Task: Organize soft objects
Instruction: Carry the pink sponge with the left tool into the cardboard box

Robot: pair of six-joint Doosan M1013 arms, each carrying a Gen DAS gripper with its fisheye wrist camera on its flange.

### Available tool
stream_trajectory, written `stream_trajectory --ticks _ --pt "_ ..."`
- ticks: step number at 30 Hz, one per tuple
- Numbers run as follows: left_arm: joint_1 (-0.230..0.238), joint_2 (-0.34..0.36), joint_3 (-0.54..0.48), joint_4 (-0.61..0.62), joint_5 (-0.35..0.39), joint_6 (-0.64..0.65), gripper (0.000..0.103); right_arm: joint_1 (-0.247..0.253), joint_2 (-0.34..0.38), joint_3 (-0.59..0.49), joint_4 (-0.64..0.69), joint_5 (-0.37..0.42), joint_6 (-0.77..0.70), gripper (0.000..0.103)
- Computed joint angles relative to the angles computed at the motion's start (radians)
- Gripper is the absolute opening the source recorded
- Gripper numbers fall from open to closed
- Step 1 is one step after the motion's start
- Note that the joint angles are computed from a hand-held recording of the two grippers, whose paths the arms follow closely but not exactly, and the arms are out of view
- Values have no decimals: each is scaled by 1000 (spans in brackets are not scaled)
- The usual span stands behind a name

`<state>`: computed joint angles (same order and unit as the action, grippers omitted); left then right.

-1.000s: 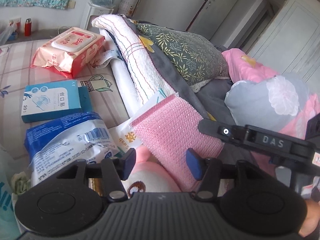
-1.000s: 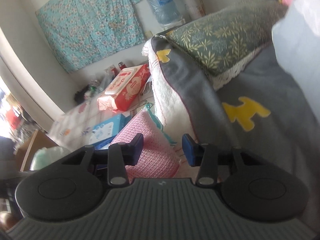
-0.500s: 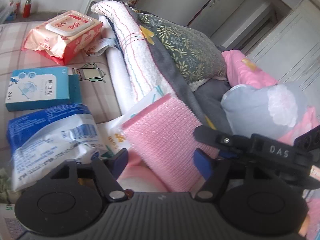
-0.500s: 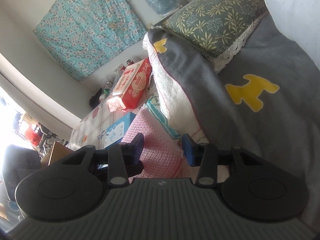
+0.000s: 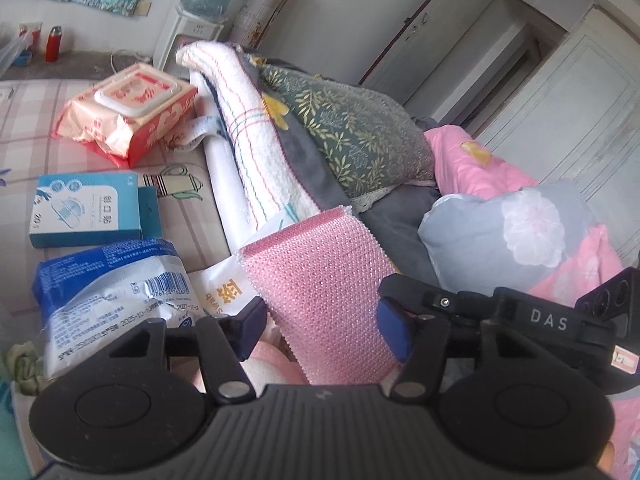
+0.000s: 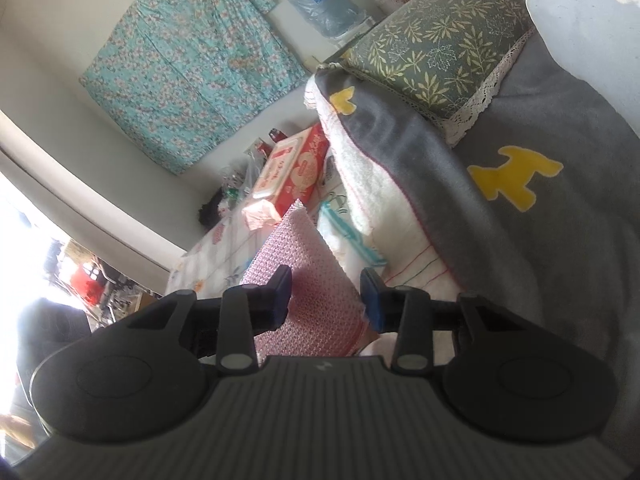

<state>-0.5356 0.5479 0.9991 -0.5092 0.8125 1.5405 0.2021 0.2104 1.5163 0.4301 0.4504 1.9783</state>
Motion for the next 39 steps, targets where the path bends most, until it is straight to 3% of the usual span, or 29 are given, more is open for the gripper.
stream_trajectory --ticks 13,23,31,36,39 --pt "8 -134 131 51 -115 5 60 66 -53 7 17 -49 26 37" --pt "44 -253 228 202 -193 -96 60 158 -23 -92 39 -53 -8 37" --pt "118 -331 273 414 -178 -275 60 239 100 -307 168 45 -146 37" --pt "180 -353 280 546 -139 -394 60 288 240 -539 190 179 -150 37" --pt "221 -342 265 566 -99 -413 60 319 342 -714 137 282 -89 37"
